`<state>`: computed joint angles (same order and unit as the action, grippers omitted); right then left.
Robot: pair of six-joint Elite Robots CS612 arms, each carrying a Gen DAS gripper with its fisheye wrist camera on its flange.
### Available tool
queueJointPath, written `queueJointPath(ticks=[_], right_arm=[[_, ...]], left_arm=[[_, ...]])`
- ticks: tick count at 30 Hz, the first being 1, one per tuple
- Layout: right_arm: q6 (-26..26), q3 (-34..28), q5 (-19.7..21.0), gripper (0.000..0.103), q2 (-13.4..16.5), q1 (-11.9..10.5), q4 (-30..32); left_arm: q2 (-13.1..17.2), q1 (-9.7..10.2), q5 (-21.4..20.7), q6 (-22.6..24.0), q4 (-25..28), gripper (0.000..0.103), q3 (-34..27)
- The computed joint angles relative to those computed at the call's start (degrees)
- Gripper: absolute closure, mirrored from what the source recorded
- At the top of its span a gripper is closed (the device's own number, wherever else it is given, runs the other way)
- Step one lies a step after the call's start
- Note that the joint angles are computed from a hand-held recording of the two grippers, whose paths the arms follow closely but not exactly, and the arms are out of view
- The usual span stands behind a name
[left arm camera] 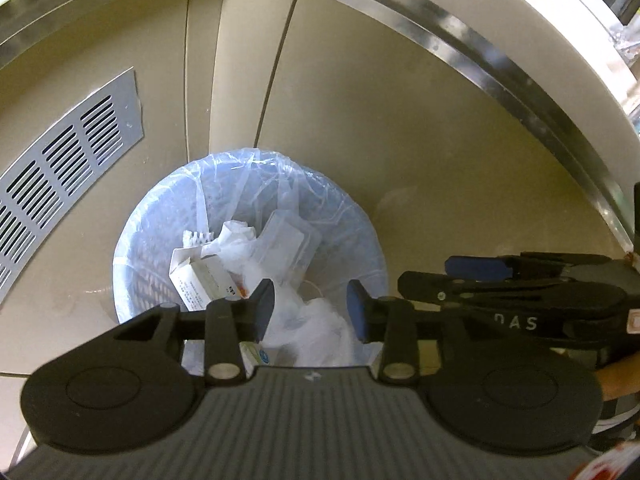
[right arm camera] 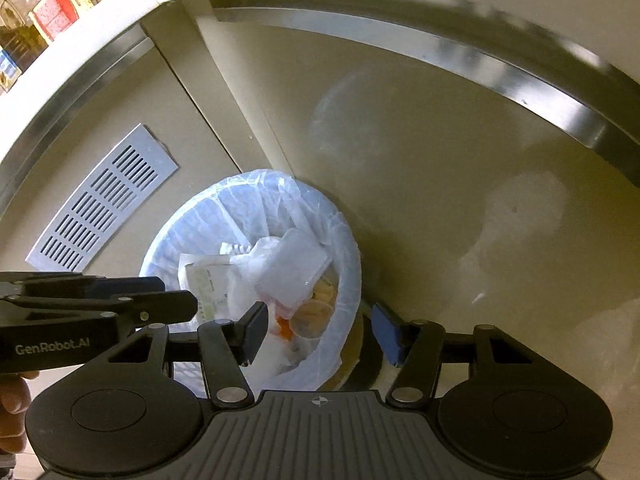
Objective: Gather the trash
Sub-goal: 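Open the right tool to drop the plastic box while the left releases the tissue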
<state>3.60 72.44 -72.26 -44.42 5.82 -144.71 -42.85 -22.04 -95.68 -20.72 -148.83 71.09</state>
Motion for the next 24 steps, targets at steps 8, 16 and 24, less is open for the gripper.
queueJointPath(ticks=[8,16,24], right_arm=[[-2.7,0.22,3.05,0.044,-0.42,-0.25,1.67],[-10.92,-1.1,8.66,0.08,-0.01,-0.44,9.08],[-14.08,-1.9,8.79,0.081,2.1,0.7,10.48]], left_arm=[[-1.22,-0.39,2.21,-1.23,0.61,0.068,1.37],[-3.06,-0.98,5.7,-4.05,0.54,0.068,3.43],[-4.88,-0.71,9.12,-8.38,-0.41,0.068,7.05]])
